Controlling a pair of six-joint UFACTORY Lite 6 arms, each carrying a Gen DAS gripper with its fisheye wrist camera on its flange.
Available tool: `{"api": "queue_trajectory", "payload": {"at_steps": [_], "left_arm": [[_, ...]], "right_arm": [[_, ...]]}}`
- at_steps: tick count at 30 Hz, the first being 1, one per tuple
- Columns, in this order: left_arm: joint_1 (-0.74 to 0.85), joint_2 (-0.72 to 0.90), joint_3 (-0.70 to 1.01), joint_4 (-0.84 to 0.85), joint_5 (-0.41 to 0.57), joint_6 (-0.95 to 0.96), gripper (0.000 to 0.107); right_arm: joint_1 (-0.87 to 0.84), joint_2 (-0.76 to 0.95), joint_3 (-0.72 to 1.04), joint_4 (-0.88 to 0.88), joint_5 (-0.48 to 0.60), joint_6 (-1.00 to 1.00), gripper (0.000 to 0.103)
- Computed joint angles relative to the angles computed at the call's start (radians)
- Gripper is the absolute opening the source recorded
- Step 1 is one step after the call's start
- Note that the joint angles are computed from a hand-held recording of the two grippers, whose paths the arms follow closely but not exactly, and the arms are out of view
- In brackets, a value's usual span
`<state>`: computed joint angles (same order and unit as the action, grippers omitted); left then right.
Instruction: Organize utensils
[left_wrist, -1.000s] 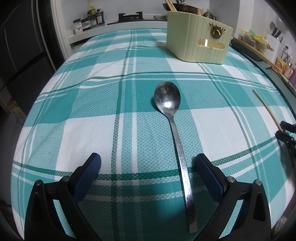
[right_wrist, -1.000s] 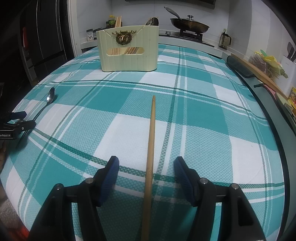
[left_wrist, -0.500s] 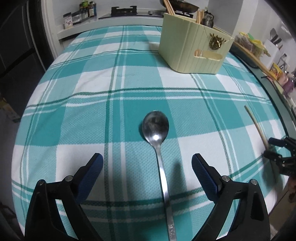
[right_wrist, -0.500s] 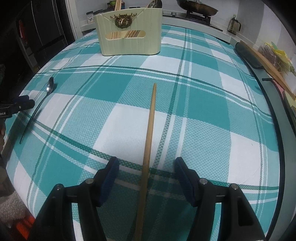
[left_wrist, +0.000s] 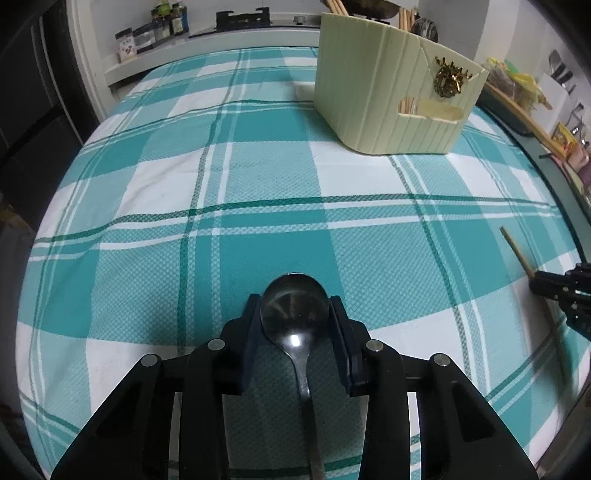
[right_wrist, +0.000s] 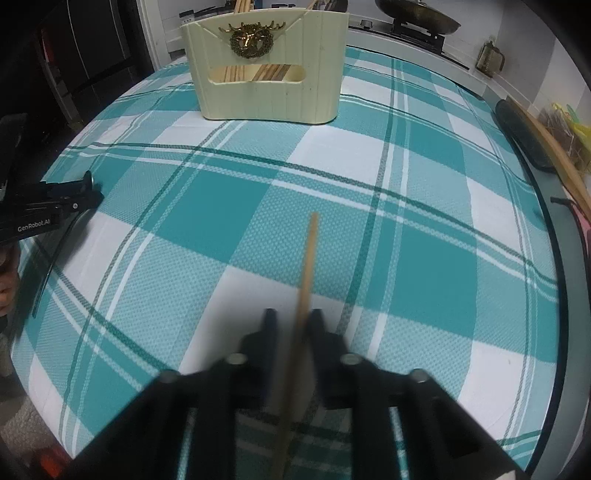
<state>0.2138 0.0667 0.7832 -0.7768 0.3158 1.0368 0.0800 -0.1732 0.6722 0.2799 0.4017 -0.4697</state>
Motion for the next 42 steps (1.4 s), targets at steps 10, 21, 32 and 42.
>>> {"api": "queue_trajectory", "payload": {"at_steps": [10, 21, 32, 42], "left_arm": [[0.23, -0.397, -0.089, -0.176, 0.338, 0.249, 0.036], [0.464, -0.537, -0.006, -0.241, 0.684, 0.289, 0.035], [0.414, -0.421, 0.175, -0.215, 0.72, 0.197, 0.035], [0.299, -0.173, 0.636, -0.223, 0.77, -0.038, 0.035]], "right_arm": [[-0.135, -0.311, 0.0, 0.439, 0.186, -0.317, 0.007], [-0.231, -0.597, 0.029, 0.462, 0.348, -0.275, 0.007], [-0.258, -0.457, 0.224, 0.509, 0.348, -0.306, 0.007], [-0.258, -0.184, 0.571, 0.474, 0.302, -0.303, 0.007]]}}
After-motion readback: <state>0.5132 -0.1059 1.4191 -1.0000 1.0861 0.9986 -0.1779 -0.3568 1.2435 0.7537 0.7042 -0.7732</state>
